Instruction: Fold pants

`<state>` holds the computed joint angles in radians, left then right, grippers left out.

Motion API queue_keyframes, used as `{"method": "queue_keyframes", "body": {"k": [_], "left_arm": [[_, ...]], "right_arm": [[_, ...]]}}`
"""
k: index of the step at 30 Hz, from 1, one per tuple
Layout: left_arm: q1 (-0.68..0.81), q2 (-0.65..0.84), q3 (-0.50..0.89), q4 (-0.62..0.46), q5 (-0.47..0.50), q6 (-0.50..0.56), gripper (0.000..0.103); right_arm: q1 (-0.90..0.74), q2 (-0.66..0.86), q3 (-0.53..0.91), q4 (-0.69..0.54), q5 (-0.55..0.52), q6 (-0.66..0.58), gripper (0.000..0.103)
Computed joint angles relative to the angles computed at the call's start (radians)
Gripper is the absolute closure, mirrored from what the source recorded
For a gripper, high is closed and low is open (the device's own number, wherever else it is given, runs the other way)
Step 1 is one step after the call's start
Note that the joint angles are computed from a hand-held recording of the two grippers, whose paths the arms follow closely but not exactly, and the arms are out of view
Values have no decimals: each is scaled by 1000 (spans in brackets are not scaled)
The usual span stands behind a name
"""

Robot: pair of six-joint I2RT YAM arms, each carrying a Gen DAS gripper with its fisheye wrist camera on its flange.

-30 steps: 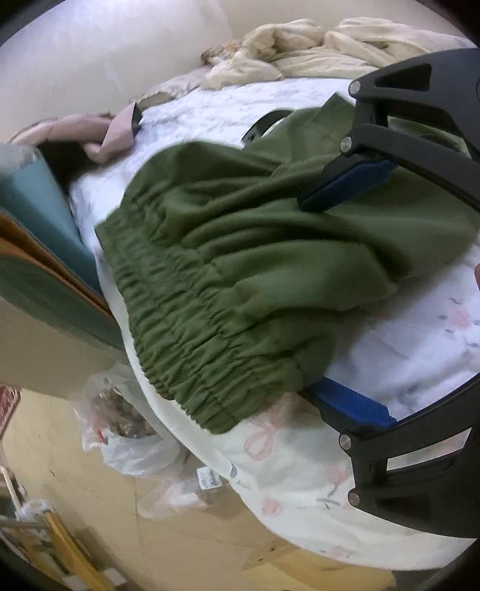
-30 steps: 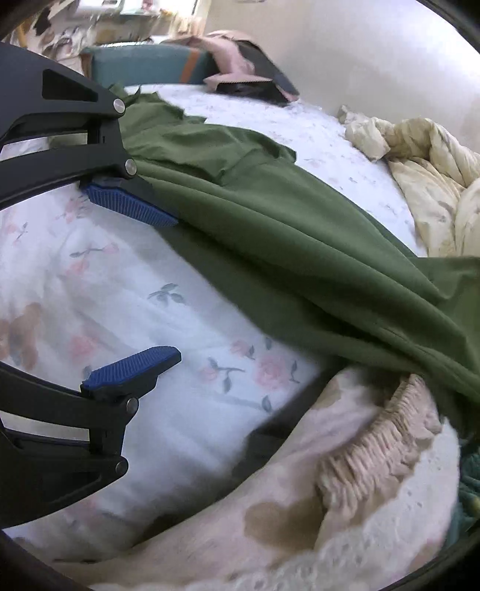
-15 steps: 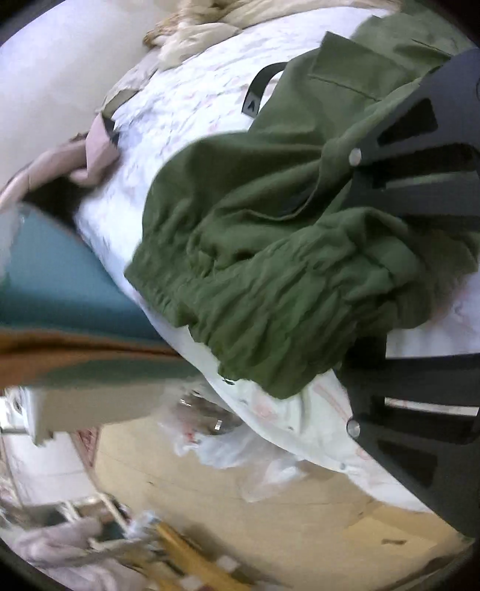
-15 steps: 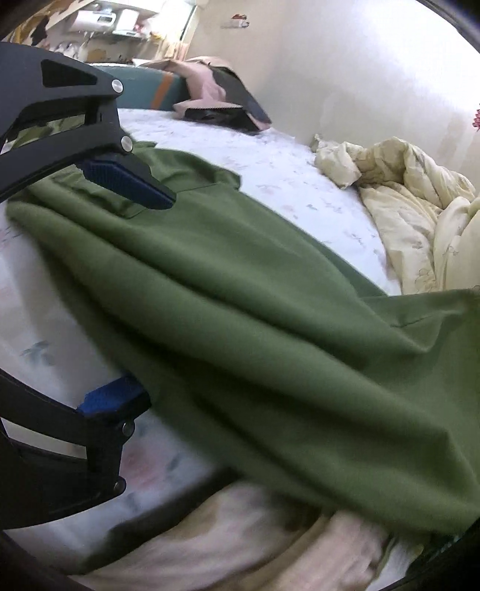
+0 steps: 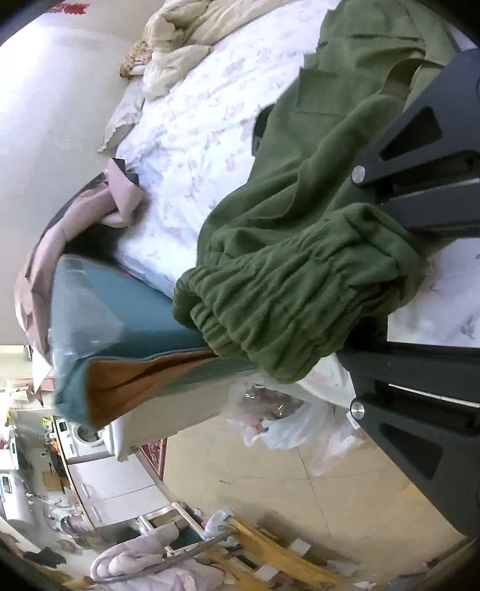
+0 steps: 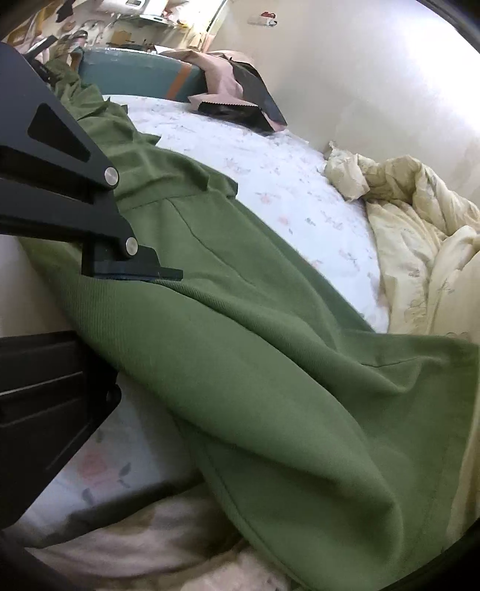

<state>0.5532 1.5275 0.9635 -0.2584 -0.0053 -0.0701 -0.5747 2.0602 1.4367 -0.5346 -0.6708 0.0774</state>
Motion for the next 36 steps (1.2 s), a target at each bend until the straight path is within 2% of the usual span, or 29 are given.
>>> {"method": "queue_keyframes", "body": {"k": [5,8,11,15,19,22,24,25,26,29,31,33,36], "left_arm": [[66,-96,-7,-59,16,62,95],[163,-125,9,-132,51,111,95],[282,-176,3,-193,89,217,95],[527,-206,62,-324,227,393,95],[727,-168,132,-383,331,540,95],[819,-113,172,-408,365,605,95],[858,-58,202,-448,368,622,95],[858,-41,207,-454,356,619,95],[859,-20,218,-465,348,610,95],[849,-12,222,-474,342,585,95],[841,-21,216,-467,341,565,95],[840,-37,210,-475,349,561,95],[855,-39,223,-497,373,561,95]], "right_arm": [[-4,-50,-31,-83,0,-58,100],[-1,-97,-68,-128,-5,-96,100],[8,-190,-184,-147,2,-129,100],[-13,-343,-381,-203,-5,-155,100],[-16,-518,-523,-296,1,-206,100],[-29,-626,-602,-373,20,-244,100],[-34,-667,-646,-391,55,-253,99],[-39,-666,-660,-395,71,-254,96],[-52,-648,-664,-407,91,-258,87],[-102,-680,-674,-423,179,-259,70],[-170,-732,-670,-427,239,-295,63],[-212,-784,-638,-443,314,-300,63],[-274,-812,-558,-489,330,-347,63]]}}
